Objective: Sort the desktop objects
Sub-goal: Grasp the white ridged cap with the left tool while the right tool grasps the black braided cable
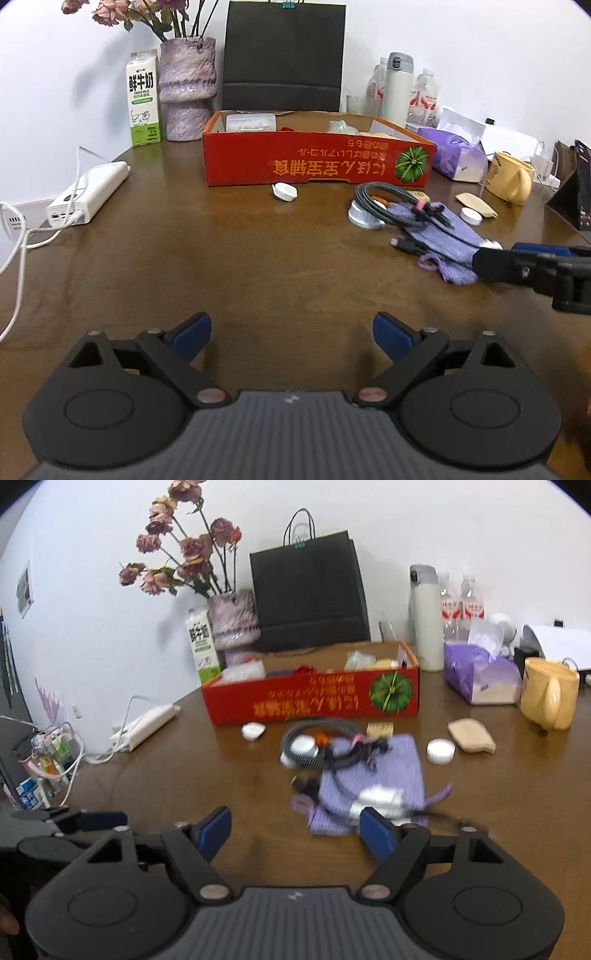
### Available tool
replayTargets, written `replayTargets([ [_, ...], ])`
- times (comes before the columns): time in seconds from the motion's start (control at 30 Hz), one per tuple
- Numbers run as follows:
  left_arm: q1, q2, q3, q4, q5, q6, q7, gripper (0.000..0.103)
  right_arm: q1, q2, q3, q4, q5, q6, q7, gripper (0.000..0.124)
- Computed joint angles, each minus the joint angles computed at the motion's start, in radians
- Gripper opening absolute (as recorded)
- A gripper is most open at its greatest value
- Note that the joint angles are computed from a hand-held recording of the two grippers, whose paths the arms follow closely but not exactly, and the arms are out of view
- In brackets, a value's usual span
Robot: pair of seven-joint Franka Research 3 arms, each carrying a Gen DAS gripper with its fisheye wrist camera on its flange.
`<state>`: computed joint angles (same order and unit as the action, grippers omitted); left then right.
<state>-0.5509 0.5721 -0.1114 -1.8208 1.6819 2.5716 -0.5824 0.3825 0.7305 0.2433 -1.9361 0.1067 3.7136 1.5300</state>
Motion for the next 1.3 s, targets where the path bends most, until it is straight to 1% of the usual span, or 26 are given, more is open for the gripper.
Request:
replayTargets([
  [0.1,0.018,0.04,0.01,0.076,-0.021,0.031,0.065,0.092,0.032,0.028,-0.045,0.1,0.03,-0.08,-0.046,0.061],
  [0.17,0.029,0.077,0.025,0.15,-0.027,0.071,0.119,0.087,0.058,0.058,-0.079,0.186,0.069,-0.143,-0.079,0.061],
  [0.23,0.046,0.119,0.036,0.226,-0.072,0.128,0.193,0.08,0.051,0.096,-0.078,0.273,0.08,-0.201,-0.096,0.061],
  [0.27,0.047,0.14,0.047,0.263,-0.076,0.158,0.216,0.08,0.043,0.119,-0.073,0.321,0.083,-0.237,-0.101,0.061],
  [0.33,0.046,0.199,0.069,0.353,-0.084,0.211,0.277,0.079,0.022,0.176,-0.058,0.444,0.082,-0.349,-0.11,0.056],
  [0.37,0.044,0.226,0.072,0.388,-0.116,0.218,0.326,0.079,0.027,0.213,-0.066,0.523,0.092,-0.417,-0.11,0.055],
  [0.4,0.05,0.263,0.068,0.437,-0.164,0.227,0.401,0.076,0.052,0.243,-0.101,0.589,0.111,-0.472,-0.102,0.049],
  [0.43,0.051,0.288,0.068,0.471,-0.196,0.235,0.445,0.072,0.098,0.277,-0.169,0.661,0.131,-0.531,-0.078,0.042],
  [0.47,0.052,0.316,0.071,0.507,-0.218,0.252,0.479,0.071,0.148,0.313,-0.249,0.729,0.14,-0.588,-0.04,0.039],
  [0.5,0.049,0.336,0.076,0.534,-0.232,0.269,0.505,0.071,0.183,0.337,-0.309,0.769,0.139,-0.62,0.001,0.03],
  [0.53,0.043,0.354,0.085,0.559,-0.244,0.278,0.521,0.071,0.213,0.352,-0.357,0.78,0.126,-0.609,0.033,0.015],
  [0.57,0.036,0.367,0.096,0.578,-0.254,0.286,0.529,0.071,0.221,0.358,-0.37,0.784,0.109,-0.605,0.038,0.015],
  [0.6,0.03,0.382,0.112,0.599,-0.251,0.31,0.529,0.071,0.213,0.358,-0.358,0.781,0.094,-0.594,0.03,0.015],
  [0.7,0.017,0.404,0.149,0.624,-0.267,0.374,0.508,0.072,0.133,0.338,-0.232,0.749,0.09,-0.555,-0.027,0.013],
  [0.73,0.01,0.403,0.169,0.619,-0.262,0.399,0.481,0.072,0.11,0.325,-0.197,0.722,0.097,-0.522,-0.043,0.012],
  [0.8,-0.024,0.391,0.24,0.602,-0.212,0.456,0.364,0.074,0.06,0.294,-0.126,0.66,0.11,-0.447,-0.076,0.012],
  [0.83,-0.042,0.382,0.269,0.588,-0.201,0.46,0.322,0.074,0.018,0.276,-0.07,0.623,0.11,-0.407,-0.097,0.012],
  [0.87,-0.05,0.373,0.279,0.574,-0.208,0.451,0.314,0.074,-0.018,0.26,-0.026,0.59,0.112,-0.375,-0.108,0.012],
  [0.93,-0.045,0.369,0.266,0.562,-0.27,0.41,0.373,0.074,-0.087,0.238,0.052,0.539,0.103,-0.332,-0.117,0.012],
  [0.97,-0.037,0.374,0.253,0.567,-0.31,0.395,0.416,0.074,-0.113,0.229,0.077,0.518,0.099,-0.316,-0.114,0.012],
  [1.03,-0.02,0.4,0.223,0.603,-0.403,0.372,0.523,0.071,-0.132,0.211,0.091,0.485,0.099,-0.291,-0.099,0.012],
  [1.1,-0.016,0.433,0.218,0.654,-0.454,0.372,0.601,0.068,-0.133,0.196,0.085,0.459,0.093,-0.272,-0.09,0.012],
  [1.17,0.0,0.466,0.182,0.707,-0.531,0.337,0.73,0.052,-0.143,0.185,0.091,0.431,0.075,-0.259,-0.081,0.012],
  [1.2,0.002,0.478,0.172,0.724,-0.567,0.315,0.771,0.038,-0.15,0.181,0.098,0.418,0.064,-0.254,-0.076,0.012],
  [1.23,0.0,0.487,0.172,0.737,-0.592,0.304,0.79,0.038,-0.16,0.176,0.108,0.406,0.051,-0.252,-0.07,0.012],
  [1.3,-0.024,0.478,0.213,0.716,-0.594,0.327,0.77,0.037,-0.177,0.166,0.124,0.376,0.027,-0.238,-0.058,0.012],
])
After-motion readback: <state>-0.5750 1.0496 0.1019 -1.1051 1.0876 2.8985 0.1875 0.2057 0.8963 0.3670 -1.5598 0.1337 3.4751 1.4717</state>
